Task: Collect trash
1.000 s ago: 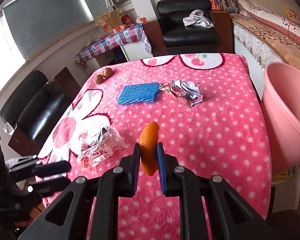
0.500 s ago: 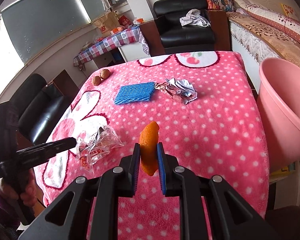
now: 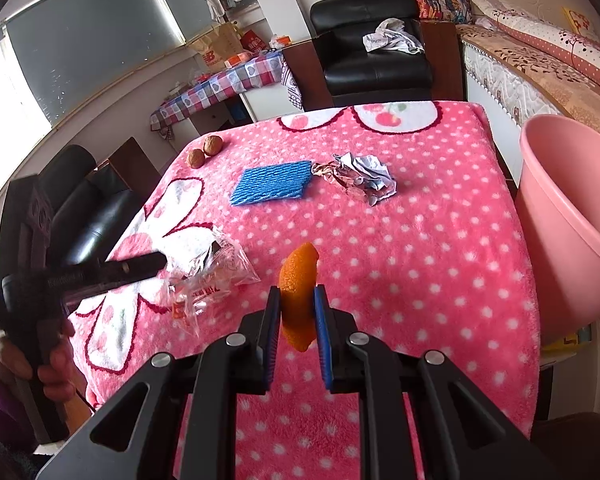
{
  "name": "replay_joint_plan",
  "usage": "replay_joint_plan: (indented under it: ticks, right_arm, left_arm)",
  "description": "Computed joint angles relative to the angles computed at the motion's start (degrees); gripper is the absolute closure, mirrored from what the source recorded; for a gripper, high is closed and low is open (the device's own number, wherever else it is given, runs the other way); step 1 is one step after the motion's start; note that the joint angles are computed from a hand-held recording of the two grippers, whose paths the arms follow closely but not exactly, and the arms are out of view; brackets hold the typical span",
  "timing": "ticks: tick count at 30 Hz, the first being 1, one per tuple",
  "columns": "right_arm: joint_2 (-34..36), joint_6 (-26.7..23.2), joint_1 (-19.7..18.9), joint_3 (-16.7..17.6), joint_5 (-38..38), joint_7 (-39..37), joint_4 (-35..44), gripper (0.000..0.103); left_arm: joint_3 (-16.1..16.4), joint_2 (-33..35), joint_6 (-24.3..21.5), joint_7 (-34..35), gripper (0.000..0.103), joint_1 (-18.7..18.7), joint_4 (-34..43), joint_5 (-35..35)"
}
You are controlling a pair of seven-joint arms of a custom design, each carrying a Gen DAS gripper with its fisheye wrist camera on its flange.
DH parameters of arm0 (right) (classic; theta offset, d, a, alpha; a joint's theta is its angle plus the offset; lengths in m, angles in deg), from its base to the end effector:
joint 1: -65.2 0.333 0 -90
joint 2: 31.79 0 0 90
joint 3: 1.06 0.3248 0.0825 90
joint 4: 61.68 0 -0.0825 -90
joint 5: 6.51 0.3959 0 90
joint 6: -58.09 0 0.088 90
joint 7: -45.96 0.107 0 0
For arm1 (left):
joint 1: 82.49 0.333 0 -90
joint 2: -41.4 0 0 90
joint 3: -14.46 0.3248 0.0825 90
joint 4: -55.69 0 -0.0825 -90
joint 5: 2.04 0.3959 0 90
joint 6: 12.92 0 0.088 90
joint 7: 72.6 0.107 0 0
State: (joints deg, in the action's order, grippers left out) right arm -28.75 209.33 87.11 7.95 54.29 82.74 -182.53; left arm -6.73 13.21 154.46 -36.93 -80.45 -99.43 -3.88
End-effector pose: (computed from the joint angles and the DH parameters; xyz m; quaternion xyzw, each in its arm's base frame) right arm 0.5217 0.2853 0.4354 -0.8163 0.4166 0.0239 0.3994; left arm 0.4018 -0.1403 0.4485 -0.8368 0.4292 -0.3158 0.1257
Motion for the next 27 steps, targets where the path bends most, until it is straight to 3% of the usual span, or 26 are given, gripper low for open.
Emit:
replay_joint_plan:
  ticks: [5,11,14,18,23,27]
  right_arm:
    - [-0.34,-0.06,0.03,0.01,0.83,-0.91,-0.29,0.087]
    - [-0.49,-0.10,0.00,-0.27,1.16,-1.14,-0.63,0.087]
    - [-0.57,-0.12,-0.03,-0.33,1.53,-1.52,-0.69,0.087]
    - [-0.86,-0.01,-0.07,-0.45,2.29,-2.47,-0.97,0.087]
    - [-1.02,-0.08,-0.13,-0.64,3.17,-3.12,-1.14,0.087]
    - [-1.58,0.16,-0.24,-0.88,5.12,-4.88,-1.36,0.087]
  left_arm:
    - [0.14,2.65,-3.67,-1.31,0.057,0.05,1.95,0.59]
    - [2.10,4.60,-1.03,-0.04,0.057,-3.31,2.51,-0.37]
    - [0.33,5.44,-1.13,-0.12,0.058,-2.16,3.46,1.73]
    - [-1.86,5.85,-1.14,-1.92,0.079,-0.30,4.23,5.32]
    - [-4.18,6.23,-1.07,-3.89,0.094,1.89,5.64,10.54]
    - [-5.58,5.71,0.29,-5.61,0.095,3.41,6.62,13.77]
